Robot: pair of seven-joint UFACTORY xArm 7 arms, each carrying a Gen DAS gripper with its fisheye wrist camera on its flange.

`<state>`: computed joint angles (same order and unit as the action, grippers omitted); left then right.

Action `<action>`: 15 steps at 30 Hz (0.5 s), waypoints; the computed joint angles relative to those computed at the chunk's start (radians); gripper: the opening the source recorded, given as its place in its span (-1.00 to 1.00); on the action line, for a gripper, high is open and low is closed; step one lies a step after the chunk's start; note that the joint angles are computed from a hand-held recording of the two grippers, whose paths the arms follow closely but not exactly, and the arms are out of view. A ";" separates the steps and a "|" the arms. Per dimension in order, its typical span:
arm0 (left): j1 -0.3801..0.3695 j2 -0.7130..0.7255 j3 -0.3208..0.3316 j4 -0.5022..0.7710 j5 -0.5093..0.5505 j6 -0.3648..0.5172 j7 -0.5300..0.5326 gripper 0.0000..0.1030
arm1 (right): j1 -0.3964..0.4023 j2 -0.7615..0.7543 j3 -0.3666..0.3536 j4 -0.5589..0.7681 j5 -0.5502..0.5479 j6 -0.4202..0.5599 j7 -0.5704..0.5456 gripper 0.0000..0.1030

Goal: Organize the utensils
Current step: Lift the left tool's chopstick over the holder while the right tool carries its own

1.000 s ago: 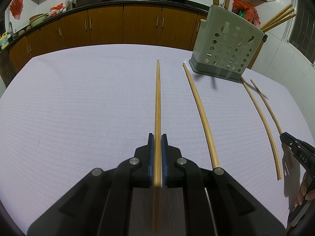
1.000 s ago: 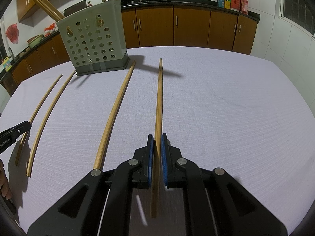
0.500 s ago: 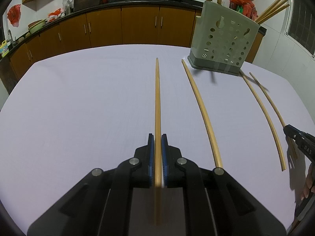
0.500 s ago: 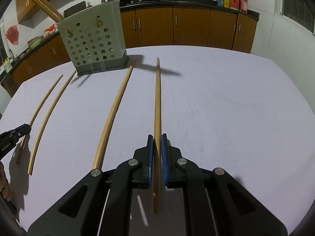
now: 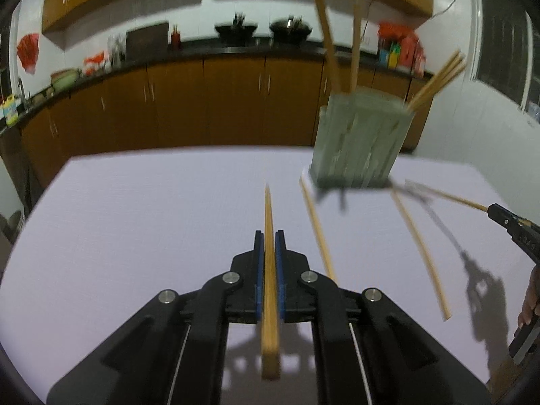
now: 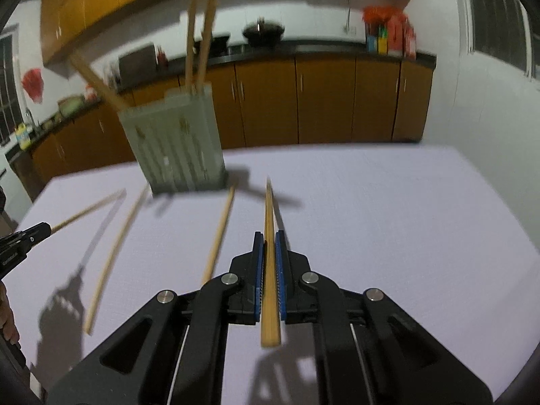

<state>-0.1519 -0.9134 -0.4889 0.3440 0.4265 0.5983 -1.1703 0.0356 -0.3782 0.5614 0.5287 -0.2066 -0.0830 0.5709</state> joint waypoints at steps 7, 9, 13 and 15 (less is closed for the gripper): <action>0.046 -0.043 0.036 0.075 0.022 -0.027 0.063 -0.86 | -0.020 -0.054 0.004 0.031 0.019 -0.043 -0.012 -0.85; 0.061 -0.046 0.035 0.090 0.022 -0.038 0.084 -0.86 | -0.024 -0.054 0.005 0.042 0.029 -0.053 -0.021 -0.85; 0.075 -0.054 0.040 0.124 0.013 -0.055 0.129 -0.86 | -0.004 -0.057 -0.011 0.058 0.052 -0.071 -0.042 -0.85; 0.082 -0.058 0.042 0.139 0.004 -0.069 0.148 -0.86 | 0.006 -0.058 -0.017 0.073 0.062 -0.084 -0.056 -0.85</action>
<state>-0.0702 -0.9711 -0.4470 0.4833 0.4305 0.5289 -1.0219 0.0420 -0.4364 0.5441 0.6017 -0.1442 -0.1672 0.5149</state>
